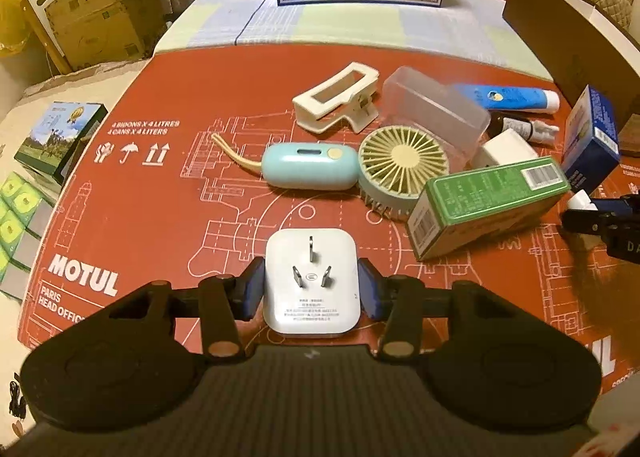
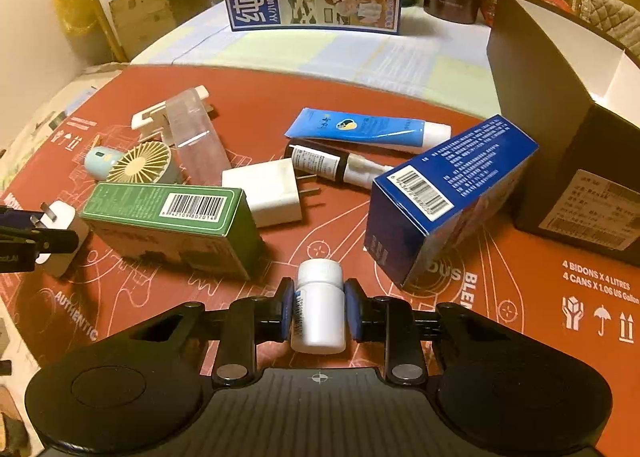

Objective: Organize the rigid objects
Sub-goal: 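Carry the plug with the left gripper while the right gripper carries the bottle into the brown box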

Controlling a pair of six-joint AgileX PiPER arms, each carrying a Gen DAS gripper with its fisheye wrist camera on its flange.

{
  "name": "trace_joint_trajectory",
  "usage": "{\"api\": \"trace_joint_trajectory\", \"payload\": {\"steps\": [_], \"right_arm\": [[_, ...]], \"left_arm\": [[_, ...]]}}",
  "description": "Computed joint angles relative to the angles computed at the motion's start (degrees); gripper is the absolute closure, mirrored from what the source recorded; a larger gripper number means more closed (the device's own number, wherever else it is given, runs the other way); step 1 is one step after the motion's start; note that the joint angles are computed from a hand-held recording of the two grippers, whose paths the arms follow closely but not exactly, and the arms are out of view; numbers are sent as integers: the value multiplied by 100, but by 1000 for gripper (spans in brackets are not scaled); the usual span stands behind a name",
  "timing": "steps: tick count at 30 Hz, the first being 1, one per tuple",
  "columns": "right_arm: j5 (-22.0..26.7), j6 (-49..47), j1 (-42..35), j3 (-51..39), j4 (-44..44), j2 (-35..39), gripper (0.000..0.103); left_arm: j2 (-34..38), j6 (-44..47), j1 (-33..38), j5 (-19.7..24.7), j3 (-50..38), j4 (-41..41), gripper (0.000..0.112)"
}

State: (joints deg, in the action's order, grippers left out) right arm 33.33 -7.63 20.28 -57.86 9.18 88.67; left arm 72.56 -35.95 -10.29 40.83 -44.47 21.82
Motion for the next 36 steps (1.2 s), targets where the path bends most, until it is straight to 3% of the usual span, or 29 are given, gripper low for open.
{"api": "trace_joint_trajectory", "payload": {"steps": [10,18,27,36], "right_arm": [[730,-1099,-586,-326,1013,-534,80],[1339,-1877,-1336,-944,1663,-644,80],[1824,-2499,-2516,-1974,2205,-275,79],[2330,-2556,-3562,-3621,2190,804,79]], "left_arm": [[-138,-233,-423,599,-723,247,68],[190,-228,-843,954,-1725,375,68],[1281,158,-1359,929,-3276,327,68],[2966,1173,-1731,951,-5615,-341,68]]}}
